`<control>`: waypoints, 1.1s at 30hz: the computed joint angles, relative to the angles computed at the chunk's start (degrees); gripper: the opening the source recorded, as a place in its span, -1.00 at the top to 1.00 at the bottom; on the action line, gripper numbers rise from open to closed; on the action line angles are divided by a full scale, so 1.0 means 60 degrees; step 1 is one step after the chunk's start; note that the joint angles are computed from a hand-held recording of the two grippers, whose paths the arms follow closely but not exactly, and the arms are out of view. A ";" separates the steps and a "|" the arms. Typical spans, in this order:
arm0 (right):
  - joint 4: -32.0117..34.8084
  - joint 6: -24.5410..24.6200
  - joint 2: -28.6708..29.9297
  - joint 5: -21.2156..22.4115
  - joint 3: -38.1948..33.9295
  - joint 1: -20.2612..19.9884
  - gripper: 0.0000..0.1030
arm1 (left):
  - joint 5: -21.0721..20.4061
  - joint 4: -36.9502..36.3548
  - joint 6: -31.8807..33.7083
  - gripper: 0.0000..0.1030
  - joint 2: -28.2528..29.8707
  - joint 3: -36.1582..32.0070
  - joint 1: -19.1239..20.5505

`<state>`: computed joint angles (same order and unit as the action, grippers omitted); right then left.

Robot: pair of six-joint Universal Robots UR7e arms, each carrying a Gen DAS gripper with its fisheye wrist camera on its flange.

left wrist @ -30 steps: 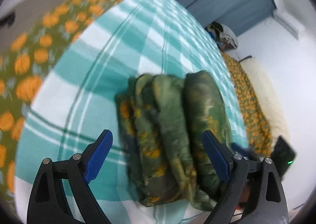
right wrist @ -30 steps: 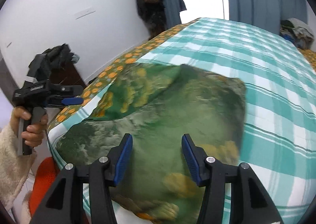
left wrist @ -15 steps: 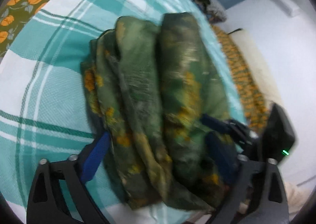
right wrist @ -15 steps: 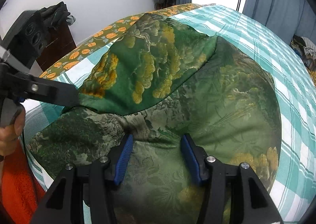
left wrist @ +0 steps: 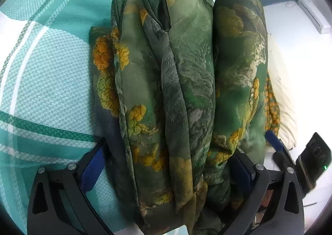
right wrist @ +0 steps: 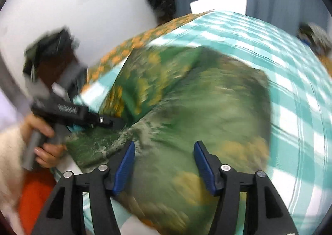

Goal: Fold large clothes

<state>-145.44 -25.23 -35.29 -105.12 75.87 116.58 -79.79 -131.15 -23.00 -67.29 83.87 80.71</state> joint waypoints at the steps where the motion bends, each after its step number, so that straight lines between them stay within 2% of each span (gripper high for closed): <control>1: -0.0073 0.0356 -0.0267 0.0105 0.0163 -0.0156 -0.24 | -0.0055 0.0016 0.0043 -1.00 0.0145 -0.0197 0.0048; 9: 0.0232 0.1958 -0.1186 0.0019 0.0611 -0.1285 -0.24 | -0.0166 -0.0134 0.0319 -1.00 0.0151 -0.0185 0.0274; 13: 0.0470 0.2859 -0.1414 0.1626 0.0766 -0.1965 -0.26 | -0.0130 -0.0300 0.0340 -1.00 0.0043 0.0008 0.0252; 14: 0.0851 0.2972 -0.1347 0.2126 0.0635 -0.2101 -0.36 | -0.0120 -0.0319 0.0334 -1.00 0.0025 0.0044 0.0223; 16: 0.1616 0.3083 -0.1052 0.2848 0.0265 -0.2271 -0.40 | -0.0104 -0.0339 0.0325 -1.00 0.0030 0.0075 0.0199; 18: 0.1916 0.3032 -0.0767 0.2952 0.0051 -0.2297 -0.41 | -0.0085 -0.0337 0.0337 -1.00 0.0038 0.0082 0.0188; 19: 0.2041 0.3049 -0.0618 0.3224 -0.0058 -0.2381 -0.43 | -0.0057 -0.0367 0.0323 -1.00 0.0041 0.0102 0.0169; 21: 0.2372 0.3580 -0.0216 0.4207 -0.0422 -0.2665 -0.50 | 0.0076 -0.0518 0.0295 -1.00 0.0053 0.0178 0.0100; 23: 0.2714 0.3668 0.0144 0.4541 -0.0869 -0.2720 -0.53 | 0.0258 -0.0897 0.0385 -1.00 0.0106 0.0309 0.0009; 25: 0.2870 0.3495 0.0407 0.4278 -0.1260 -0.2568 -0.53 | 0.0357 -0.1058 0.0229 -1.00 0.0192 0.0336 -0.0052; 26: 0.2826 0.3260 0.0485 0.3897 -0.1401 -0.2394 -0.50 | 0.0491 -0.1071 0.0180 -0.93 0.0200 0.0349 -0.0116; 27: 0.2731 0.3048 0.0486 0.3603 -0.1428 -0.2251 -0.47 | 0.0545 -0.1204 0.0244 -0.56 0.0167 0.0430 -0.0199; 28: 0.2533 0.2796 0.0420 0.3352 -0.1333 -0.2113 -0.41 | 0.0847 -0.1356 0.0353 -0.46 0.0058 0.0585 -0.0388; 29: 0.2205 0.2429 0.0280 0.3093 -0.1130 -0.1947 -0.34 | 0.1043 -0.1373 0.0453 -0.25 -0.0023 0.0668 -0.0523; 30: 0.2006 0.2206 0.0194 0.3009 -0.0993 -0.1868 -0.32 | 0.1190 -0.1346 0.0523 -0.12 -0.0108 0.0733 -0.0651; 33: 0.1342 0.1423 -0.0139 0.2987 -0.0516 -0.1610 -0.27 | 0.1580 -0.1439 0.0696 -0.04 -0.0355 0.0873 -0.1155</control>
<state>-137.39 -16.69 -36.13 -87.20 72.78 106.92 -70.31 -139.78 -18.82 -69.42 89.11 73.78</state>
